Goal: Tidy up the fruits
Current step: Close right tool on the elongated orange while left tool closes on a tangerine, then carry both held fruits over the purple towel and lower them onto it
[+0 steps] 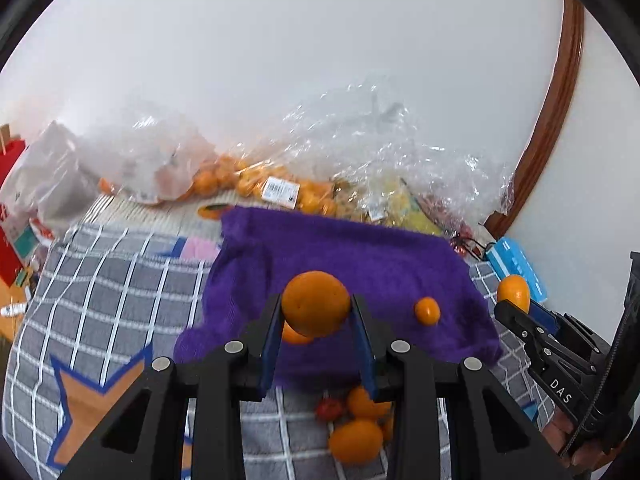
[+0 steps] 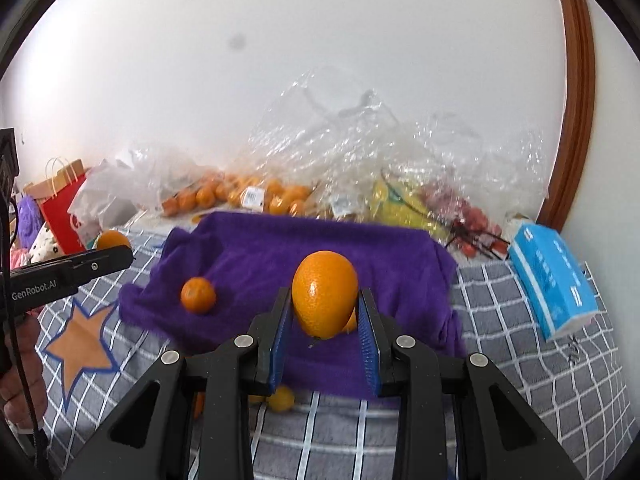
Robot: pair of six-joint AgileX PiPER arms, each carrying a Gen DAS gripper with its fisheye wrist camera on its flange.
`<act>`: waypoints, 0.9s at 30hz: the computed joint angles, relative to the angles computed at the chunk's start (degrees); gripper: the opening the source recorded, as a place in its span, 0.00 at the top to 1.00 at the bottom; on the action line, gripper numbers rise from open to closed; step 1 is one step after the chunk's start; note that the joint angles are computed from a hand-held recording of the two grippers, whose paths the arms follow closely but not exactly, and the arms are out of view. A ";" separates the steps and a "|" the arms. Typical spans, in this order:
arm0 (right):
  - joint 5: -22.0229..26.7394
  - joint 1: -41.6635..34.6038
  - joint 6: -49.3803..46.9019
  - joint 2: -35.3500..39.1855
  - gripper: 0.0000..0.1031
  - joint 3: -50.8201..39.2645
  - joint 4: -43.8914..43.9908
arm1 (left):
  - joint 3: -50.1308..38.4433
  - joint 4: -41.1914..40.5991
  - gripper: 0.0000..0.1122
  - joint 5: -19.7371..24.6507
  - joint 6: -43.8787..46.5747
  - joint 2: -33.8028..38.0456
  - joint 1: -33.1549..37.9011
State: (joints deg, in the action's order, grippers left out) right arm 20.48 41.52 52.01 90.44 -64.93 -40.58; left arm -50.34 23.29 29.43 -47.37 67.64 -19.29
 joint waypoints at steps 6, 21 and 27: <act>-2.57 -2.99 -5.88 4.22 0.69 -4.22 5.58 | -2.21 -3.23 0.72 -5.87 3.37 5.50 3.20; -6.28 -9.78 -7.90 9.37 0.69 -3.37 9.65 | 3.20 -16.53 0.72 -16.44 14.67 10.54 9.32; -5.85 -9.63 -8.41 9.97 0.69 -3.45 9.93 | 3.53 -18.99 0.72 -16.98 17.05 10.98 9.90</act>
State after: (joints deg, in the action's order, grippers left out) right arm 14.63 31.90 43.60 100.40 -68.37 -30.65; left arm -46.81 4.30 12.45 -30.32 78.62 -9.39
